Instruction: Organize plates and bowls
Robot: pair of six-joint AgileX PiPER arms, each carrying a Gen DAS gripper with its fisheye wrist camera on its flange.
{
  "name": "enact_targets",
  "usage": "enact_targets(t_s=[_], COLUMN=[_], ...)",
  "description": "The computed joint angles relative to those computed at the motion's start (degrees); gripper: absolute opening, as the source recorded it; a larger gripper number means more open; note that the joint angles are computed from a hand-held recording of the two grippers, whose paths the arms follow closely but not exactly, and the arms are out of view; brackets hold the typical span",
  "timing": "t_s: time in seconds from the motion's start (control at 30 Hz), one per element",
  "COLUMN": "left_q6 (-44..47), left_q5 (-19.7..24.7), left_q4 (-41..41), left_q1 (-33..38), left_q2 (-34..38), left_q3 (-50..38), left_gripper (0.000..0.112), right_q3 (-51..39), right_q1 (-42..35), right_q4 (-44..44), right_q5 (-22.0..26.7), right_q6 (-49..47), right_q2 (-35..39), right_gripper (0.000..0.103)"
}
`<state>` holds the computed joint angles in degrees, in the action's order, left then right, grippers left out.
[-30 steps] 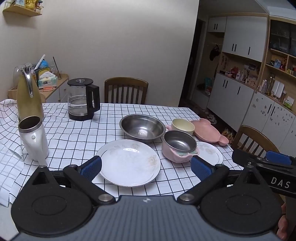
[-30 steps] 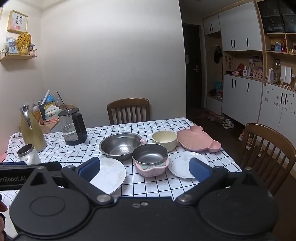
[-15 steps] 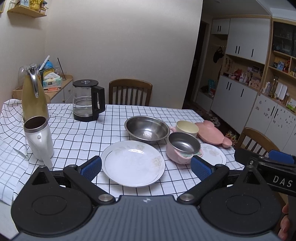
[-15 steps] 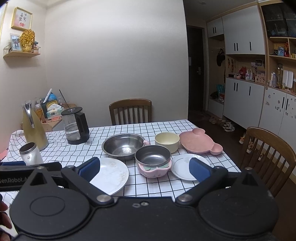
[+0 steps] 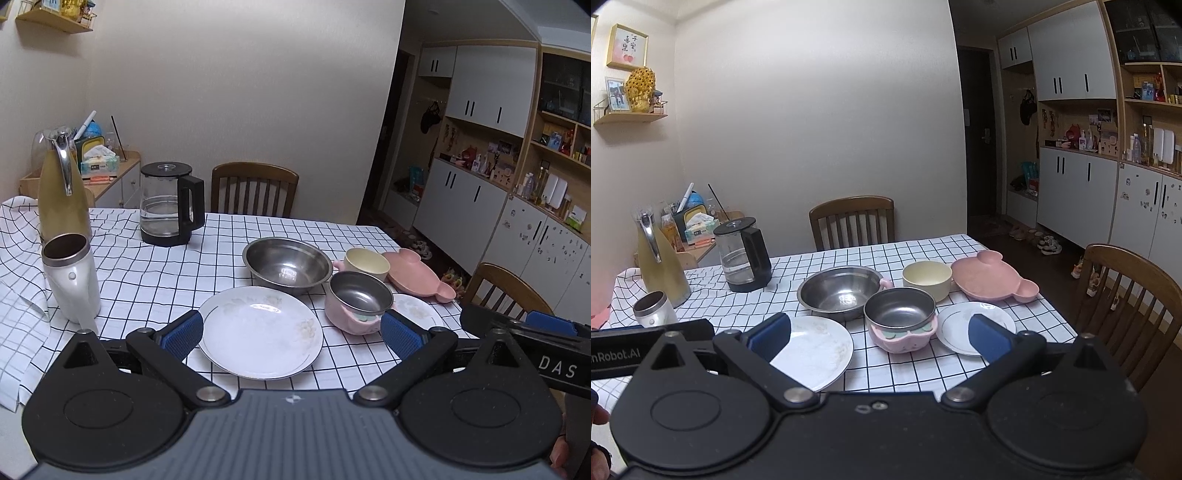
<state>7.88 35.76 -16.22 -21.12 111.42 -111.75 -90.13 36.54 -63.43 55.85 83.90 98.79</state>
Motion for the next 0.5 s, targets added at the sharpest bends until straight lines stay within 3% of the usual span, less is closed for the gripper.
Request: enact_targets(t_s=[0.5], left_q6=[2.3], left_q5=[1.1], left_q4=[-2.4], left_q1=[0.7], left_q2=[1.6], left_q3=[-2.1], left_gripper=[0.103], right_q3=[-1.5], right_q1=[0.5], right_q4=[0.1], right_q5=[1.5], right_q6=[0.4], right_q2=[0.8], right_gripper=[0.103])
